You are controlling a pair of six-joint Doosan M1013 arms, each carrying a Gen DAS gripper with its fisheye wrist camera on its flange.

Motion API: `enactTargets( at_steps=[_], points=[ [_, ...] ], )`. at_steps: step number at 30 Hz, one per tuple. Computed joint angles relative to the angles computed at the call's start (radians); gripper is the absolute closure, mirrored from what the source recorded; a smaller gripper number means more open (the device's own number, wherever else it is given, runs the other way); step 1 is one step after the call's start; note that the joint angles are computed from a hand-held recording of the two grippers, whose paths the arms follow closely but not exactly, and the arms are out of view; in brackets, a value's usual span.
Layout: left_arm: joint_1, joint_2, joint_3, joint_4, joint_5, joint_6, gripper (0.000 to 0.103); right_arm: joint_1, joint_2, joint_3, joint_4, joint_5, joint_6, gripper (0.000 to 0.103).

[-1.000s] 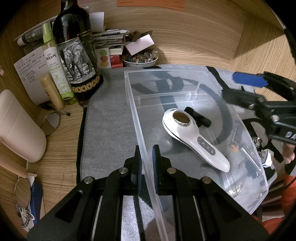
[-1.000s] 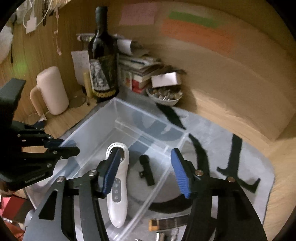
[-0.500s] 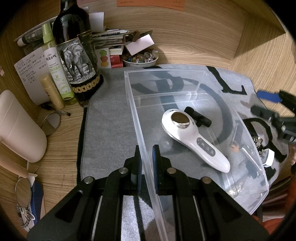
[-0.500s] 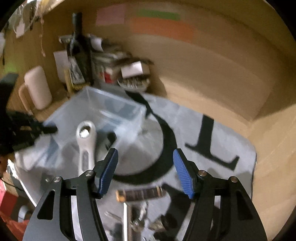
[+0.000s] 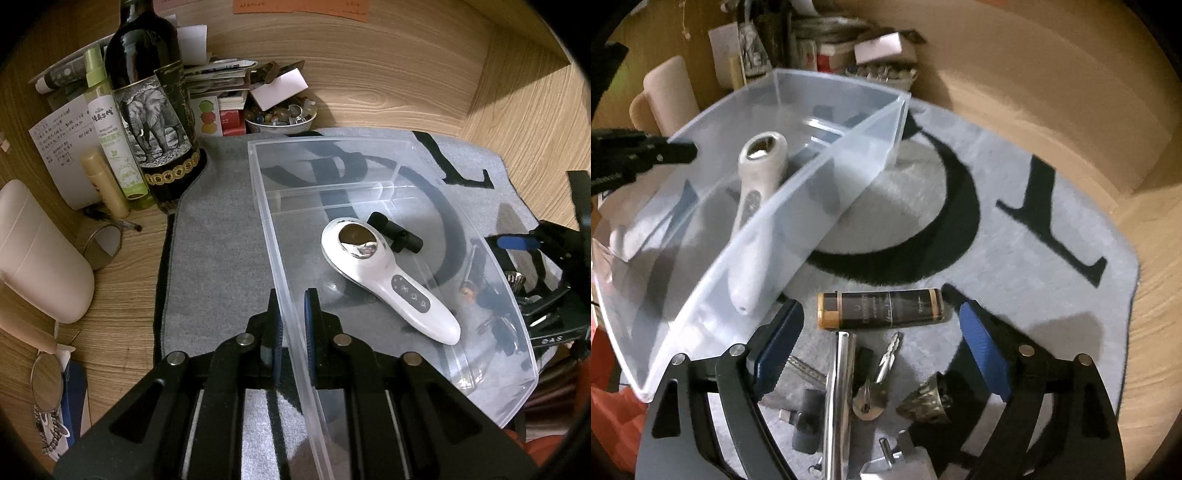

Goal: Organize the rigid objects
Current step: 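Grasp the black-and-gold bottle on the mat with the right gripper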

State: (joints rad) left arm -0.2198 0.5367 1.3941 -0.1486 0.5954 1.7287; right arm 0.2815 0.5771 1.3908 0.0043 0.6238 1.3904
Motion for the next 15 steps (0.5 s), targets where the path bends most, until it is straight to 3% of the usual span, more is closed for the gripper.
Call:
enactTargets(
  at_steps=[6,15],
  points=[
    [0.000,0.000,0.001,0.001,0.000,-0.002,0.093,-0.014,0.042,-0.051,0.042,0.073,-0.006,0.019],
    [-0.001,0.000,0.001,0.004,-0.001,-0.003,0.093,-0.026,0.030,-0.035,0.049,0.007,0.036,0.023]
  ],
)
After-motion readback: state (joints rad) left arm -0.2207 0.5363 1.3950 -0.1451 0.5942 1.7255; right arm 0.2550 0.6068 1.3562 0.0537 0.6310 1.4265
